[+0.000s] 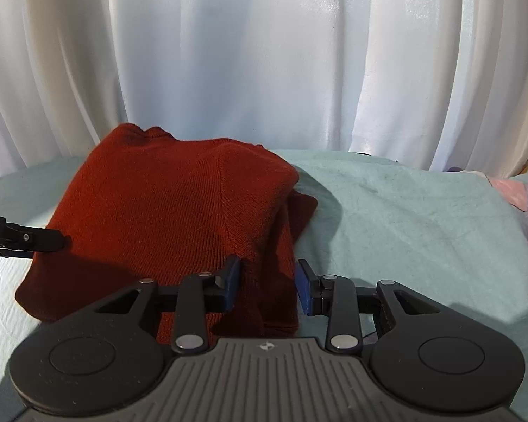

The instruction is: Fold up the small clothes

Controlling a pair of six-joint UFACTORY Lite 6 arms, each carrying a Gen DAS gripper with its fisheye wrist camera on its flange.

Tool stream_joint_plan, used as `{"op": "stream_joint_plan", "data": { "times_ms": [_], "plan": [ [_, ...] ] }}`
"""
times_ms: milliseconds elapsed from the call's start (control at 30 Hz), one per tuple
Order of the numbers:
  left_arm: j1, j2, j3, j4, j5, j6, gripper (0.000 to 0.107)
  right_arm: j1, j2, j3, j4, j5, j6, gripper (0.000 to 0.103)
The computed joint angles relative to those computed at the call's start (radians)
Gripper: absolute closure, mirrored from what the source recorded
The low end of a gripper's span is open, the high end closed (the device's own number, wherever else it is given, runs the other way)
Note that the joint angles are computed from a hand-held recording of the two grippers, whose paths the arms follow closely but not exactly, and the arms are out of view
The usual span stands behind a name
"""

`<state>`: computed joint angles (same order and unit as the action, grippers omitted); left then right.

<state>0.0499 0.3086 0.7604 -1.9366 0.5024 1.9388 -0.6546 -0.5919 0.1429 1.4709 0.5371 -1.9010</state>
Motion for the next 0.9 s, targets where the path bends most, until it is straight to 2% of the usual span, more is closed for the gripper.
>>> {"op": "stream_joint_plan", "data": {
  "times_ms": [100,167,233,367,433,467,533,567,633,733,767,900],
  "plan": [
    [0.077,-0.045,-0.058,0.108,0.041,-0.005,0.017,-0.019,0.020,0.052,-0.132,0.040,0.125,0.070],
    [0.085,-0.041,-0.048,0.161,0.044,-0.064,0.017,-0.019,0.026,0.061,-0.156,0.048,0.157,0.070],
    [0.089,-0.043,-0.048,0.183,0.047,-0.081,0.017,-0.053,0.046,0.055,-0.140,0.076,0.135,0.070],
    [0.063,0.006,-0.041,0.079,0.048,0.042,0.013,-0.046,0.119,0.054,-0.021,0.012,-0.028,0.069],
    [0.063,0.006,-0.044,0.074,0.056,0.089,0.012,-0.104,0.206,0.124,-0.107,0.078,0.020,0.067],
    [0.075,0.010,-0.033,0.122,0.068,0.049,0.012,-0.154,0.262,0.182,-0.176,0.144,0.074,0.061],
    [0.131,0.031,0.028,0.299,0.131,-0.137,0.017,-0.243,0.399,0.297,-0.253,0.290,0.170,0.054],
    [0.161,0.050,0.063,0.353,0.174,-0.201,0.017,-0.283,0.488,0.367,-0.283,0.370,0.241,0.047],
    [0.204,0.098,0.141,0.389,0.249,-0.264,0.017,-0.290,0.626,0.467,-0.295,0.442,0.324,0.033],
    [0.204,0.218,0.304,0.436,0.321,-0.338,0.016,-0.237,0.781,0.573,-0.278,0.434,0.396,0.032],
    [0.189,0.255,0.355,0.454,0.317,-0.386,0.017,-0.221,0.824,0.605,-0.282,0.435,0.422,0.032],
    [0.162,0.413,0.531,0.491,0.392,-0.485,0.019,-0.210,0.957,0.709,-0.257,0.502,0.477,0.032]
  ]
}}
